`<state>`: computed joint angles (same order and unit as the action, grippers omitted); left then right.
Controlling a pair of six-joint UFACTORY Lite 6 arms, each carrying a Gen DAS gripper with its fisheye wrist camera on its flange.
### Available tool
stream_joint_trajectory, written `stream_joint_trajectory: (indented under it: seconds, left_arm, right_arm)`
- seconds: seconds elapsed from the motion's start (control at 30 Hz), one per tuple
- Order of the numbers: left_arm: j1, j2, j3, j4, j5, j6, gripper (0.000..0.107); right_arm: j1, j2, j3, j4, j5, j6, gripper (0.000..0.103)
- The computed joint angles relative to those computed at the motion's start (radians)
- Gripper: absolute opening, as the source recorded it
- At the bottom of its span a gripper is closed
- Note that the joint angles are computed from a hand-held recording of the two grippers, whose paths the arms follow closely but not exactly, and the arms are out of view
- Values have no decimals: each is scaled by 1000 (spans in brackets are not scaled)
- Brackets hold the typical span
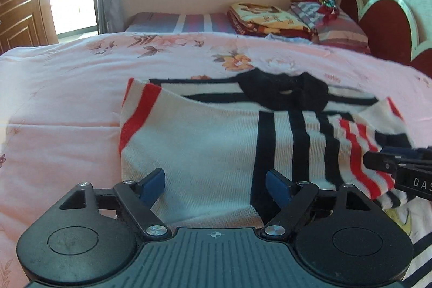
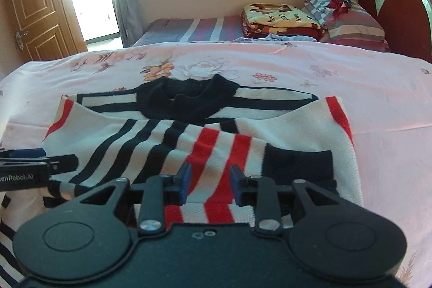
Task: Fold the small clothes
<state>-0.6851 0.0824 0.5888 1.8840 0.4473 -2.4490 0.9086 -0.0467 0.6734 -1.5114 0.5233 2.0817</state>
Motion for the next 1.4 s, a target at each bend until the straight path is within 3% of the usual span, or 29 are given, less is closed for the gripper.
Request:
stream_joint_trajectory:
  seconds: [0.1, 0.17, 0.37, 0.5, 0.77, 1.07, 1.3, 1.33, 1.37, 1.4]
  left_arm:
    - [-9, 18, -37, 67, 31, -91, 83]
    - [-6, 18, -34, 59, 27, -75, 83]
    - [-35, 11, -52, 33, 64, -81, 84]
    - [-42, 22, -48, 27, 76, -80, 86]
    - [-105, -10, -13, -254, 115, 131, 87]
    - [-342, -129, -22, -501, 229, 220, 87]
    - [-428, 12, 7, -537, 215, 168, 87]
    - [-437, -2, -43, -490, 218, 99, 88]
    - [-454, -25, -93, -470, 239, 42, 100]
    - [-454, -42, -127, -493, 249, 26, 103]
  right_arm:
    - [51, 88, 17, 32, 62, -63, 32]
    - [46, 56, -45, -50, 64, 9, 33]
    - [4, -35, -74, 94, 46, -105, 37]
    - [15, -48, -131, 29, 59, -33, 42]
    - [41, -198, -185, 171, 59, -107, 38]
    - [180, -330, -251, 229, 77, -100, 34]
    - [244, -249, -230, 196, 60, -90, 32]
    - [233, -242, -246, 189, 51, -92, 32]
    - [228, -242, -270, 187, 60, -95, 32]
    - [228, -272, -315, 176, 79, -89, 32]
